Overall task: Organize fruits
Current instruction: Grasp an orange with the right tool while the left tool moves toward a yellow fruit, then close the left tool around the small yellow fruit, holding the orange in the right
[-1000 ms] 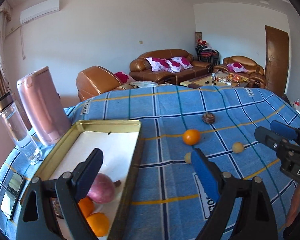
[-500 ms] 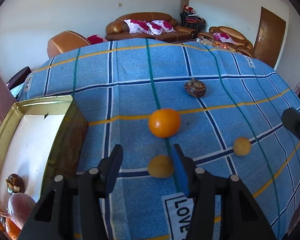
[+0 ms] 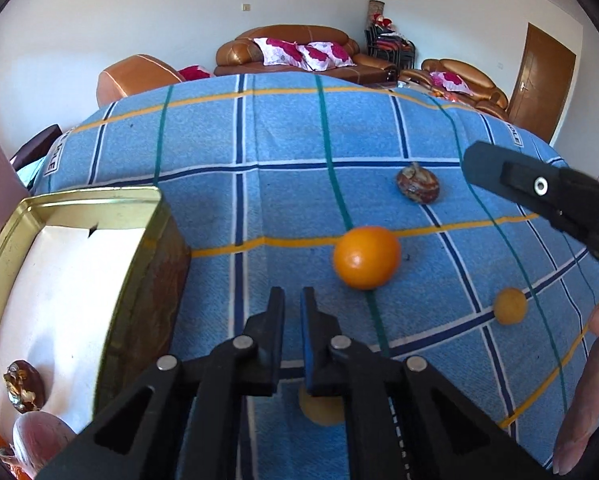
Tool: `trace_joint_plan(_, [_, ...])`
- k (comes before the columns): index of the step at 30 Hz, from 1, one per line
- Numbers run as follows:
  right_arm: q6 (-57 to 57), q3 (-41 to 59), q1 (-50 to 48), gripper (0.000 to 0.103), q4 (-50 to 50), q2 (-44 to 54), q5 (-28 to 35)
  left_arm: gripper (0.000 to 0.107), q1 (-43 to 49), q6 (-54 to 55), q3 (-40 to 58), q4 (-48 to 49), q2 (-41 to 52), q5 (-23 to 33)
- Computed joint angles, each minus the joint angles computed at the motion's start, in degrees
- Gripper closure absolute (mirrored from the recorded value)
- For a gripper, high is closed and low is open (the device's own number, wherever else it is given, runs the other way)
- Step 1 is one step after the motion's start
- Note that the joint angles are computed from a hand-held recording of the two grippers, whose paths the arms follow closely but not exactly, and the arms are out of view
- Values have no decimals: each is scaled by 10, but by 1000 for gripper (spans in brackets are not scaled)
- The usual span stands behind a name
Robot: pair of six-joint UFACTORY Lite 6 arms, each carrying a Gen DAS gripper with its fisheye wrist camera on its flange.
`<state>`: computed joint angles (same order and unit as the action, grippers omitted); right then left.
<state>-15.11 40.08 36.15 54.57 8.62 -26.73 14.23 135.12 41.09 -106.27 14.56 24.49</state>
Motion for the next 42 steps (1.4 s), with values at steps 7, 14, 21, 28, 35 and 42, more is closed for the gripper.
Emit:
trace_joint_plan(7, [31, 70, 2, 39, -35, 105, 24, 102, 34, 43, -19, -36, -32, 21])
trace_joint_plan(14, [31, 129, -4, 39, -60, 157, 69, 96, 79, 32, -31, -26, -74, 57])
trace_joint_plan(21, [177, 159, -26, 56, -222, 201, 123, 46, 88, 10, -27, -10, -75, 63])
trace_joint_plan(28, [119, 51, -12, 57, -126, 79, 52, 44, 76, 36, -54, -15, -94, 64])
trace_joint_plan(35, [80, -65, 26, 57, -30, -31, -27, 62, 34, 6, -86, 62, -88, 49])
trace_joint_plan(42, [16, -37, 63, 57, 12, 16, -34, 65, 12, 76, -78, -28, -57, 3])
